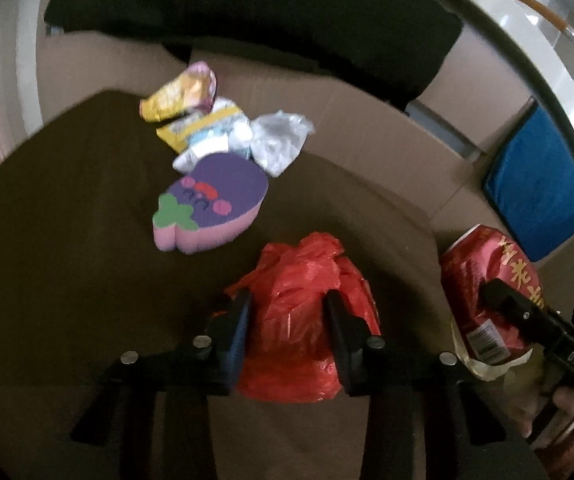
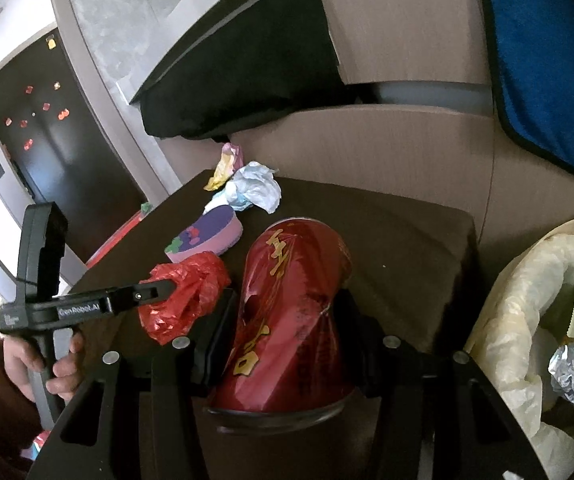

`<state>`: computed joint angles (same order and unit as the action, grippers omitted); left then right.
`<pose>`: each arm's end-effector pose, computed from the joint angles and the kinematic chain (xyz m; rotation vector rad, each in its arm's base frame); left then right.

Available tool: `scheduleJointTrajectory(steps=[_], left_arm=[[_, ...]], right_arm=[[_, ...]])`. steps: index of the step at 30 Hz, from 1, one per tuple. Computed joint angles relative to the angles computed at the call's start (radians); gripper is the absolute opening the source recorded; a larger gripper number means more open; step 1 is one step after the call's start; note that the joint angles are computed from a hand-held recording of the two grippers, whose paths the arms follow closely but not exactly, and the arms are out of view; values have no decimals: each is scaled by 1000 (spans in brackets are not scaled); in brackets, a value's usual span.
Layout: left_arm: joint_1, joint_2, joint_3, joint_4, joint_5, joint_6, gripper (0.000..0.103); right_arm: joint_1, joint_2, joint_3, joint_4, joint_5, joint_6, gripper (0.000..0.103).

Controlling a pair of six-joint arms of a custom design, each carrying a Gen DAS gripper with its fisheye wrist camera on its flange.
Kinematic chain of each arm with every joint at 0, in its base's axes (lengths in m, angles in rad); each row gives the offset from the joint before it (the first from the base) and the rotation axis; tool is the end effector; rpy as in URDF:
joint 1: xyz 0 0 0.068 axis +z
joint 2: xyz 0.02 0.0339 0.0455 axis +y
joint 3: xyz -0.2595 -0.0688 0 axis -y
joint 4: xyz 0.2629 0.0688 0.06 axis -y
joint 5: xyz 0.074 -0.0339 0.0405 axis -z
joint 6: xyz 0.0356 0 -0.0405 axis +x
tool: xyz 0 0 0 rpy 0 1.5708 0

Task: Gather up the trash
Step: 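Grasp the red plastic bag with the left tool while the right tool holds the can, then carry the bag and can over the bin and open both tools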

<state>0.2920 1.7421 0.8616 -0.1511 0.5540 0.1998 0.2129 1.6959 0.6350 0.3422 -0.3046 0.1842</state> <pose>0.3228 0.0775 0.1152 0.0792 2.4519 -0.5099 0.3050 0.0769 0.0997 -0.1937 2.3032 0.5534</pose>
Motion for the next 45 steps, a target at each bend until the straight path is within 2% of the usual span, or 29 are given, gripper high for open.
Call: scheduleJointTrajectory(steps=[4, 10, 15, 18, 25, 33, 39, 45], left_arm=[[1, -124, -75, 65, -12, -25, 36], [-21, -390, -212, 183, -49, -67, 36], [-87, -552, -249, 164, -51, -95, 36], [-162, -618, -261, 156, -93, -125, 36], [-391, -693, -266, 157, -214, -207, 36], [-715, -715, -258, 211, -424, -279, 36], [-898, -643, -253, 301, -554, -310, 36], [-970, -527, -231, 362, -602, -332, 36]], right_arm=[[12, -43, -15, 2, 20, -10, 47], [31, -163, -50, -13, 87, -43, 47], [12, -286, -78, -58, 109, -66, 47], [-23, -399, -114, -91, 118, -85, 47], [-176, -678, -189, -234, 86, -128, 47], [-450, -984, -241, -444, -21, -225, 47], [-672, -1028, -241, -506, -157, -294, 47], [-786, -989, -243, -484, -210, -348, 47]])
